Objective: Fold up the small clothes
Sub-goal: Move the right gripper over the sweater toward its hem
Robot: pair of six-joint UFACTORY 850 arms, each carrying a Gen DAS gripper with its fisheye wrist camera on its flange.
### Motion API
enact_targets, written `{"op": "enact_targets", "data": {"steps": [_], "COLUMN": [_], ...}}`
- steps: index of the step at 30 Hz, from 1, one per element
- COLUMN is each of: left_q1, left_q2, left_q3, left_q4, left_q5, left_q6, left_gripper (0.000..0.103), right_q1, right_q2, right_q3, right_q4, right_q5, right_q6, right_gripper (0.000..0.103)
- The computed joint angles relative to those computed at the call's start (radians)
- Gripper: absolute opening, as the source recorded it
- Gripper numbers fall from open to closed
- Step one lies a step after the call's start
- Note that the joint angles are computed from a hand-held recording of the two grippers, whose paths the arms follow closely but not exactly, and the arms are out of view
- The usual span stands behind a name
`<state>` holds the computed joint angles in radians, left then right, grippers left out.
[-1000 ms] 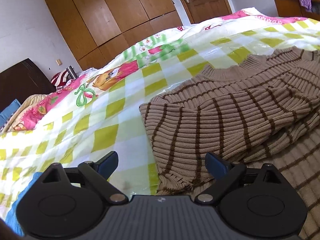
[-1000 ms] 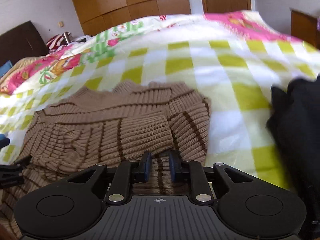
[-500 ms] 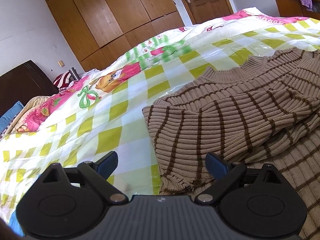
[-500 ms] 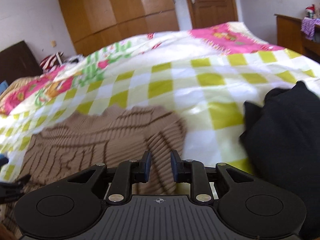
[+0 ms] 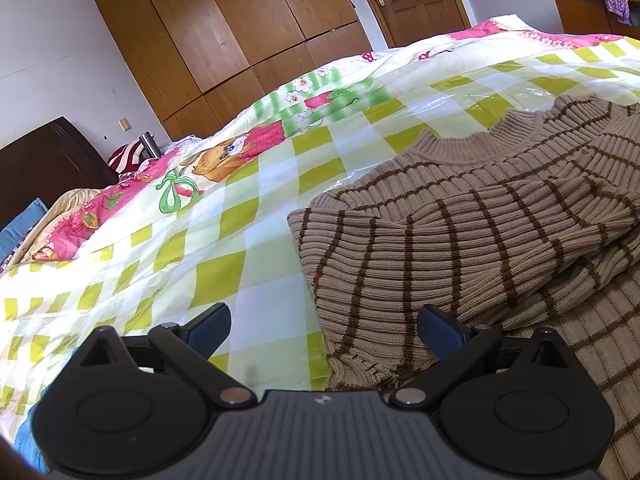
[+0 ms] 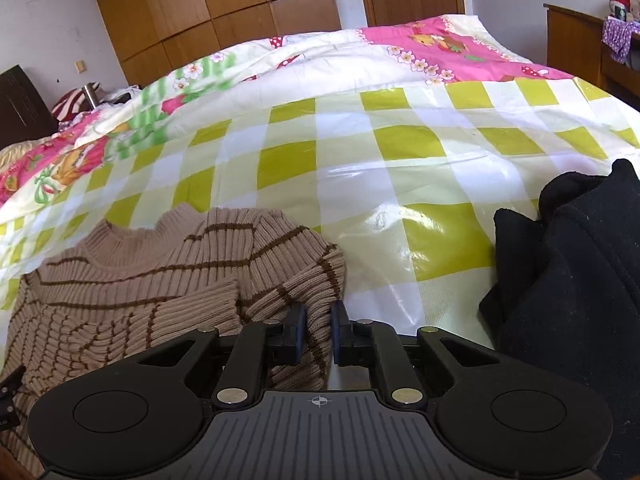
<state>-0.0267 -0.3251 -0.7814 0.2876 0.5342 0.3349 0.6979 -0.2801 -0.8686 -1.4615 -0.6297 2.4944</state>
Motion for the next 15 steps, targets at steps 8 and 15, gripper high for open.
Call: {"op": "enact_targets", "data": {"steps": [8, 15], "left_q1": [-0.021, -0.021], "left_q2": [-0.032, -0.070], "left_q3": [-0.032, -0.061], "left_q4": [-0.052, -0.016], "left_q5": [0.004, 0.037], "left_q6": [0.047, 0.019], "left_gripper": [0.103, 0.103], "right_q1": [-0.029, -0.041], "right_q2": [-0.022, -0.049], "right_q3": [-0.031, -0.057], "right_q4": [0.026, 0.033], "right_q5": [-0.008, -0.013], "right_q6": [-0.029, -0.075], "right_gripper": [0.007, 0.007]}}
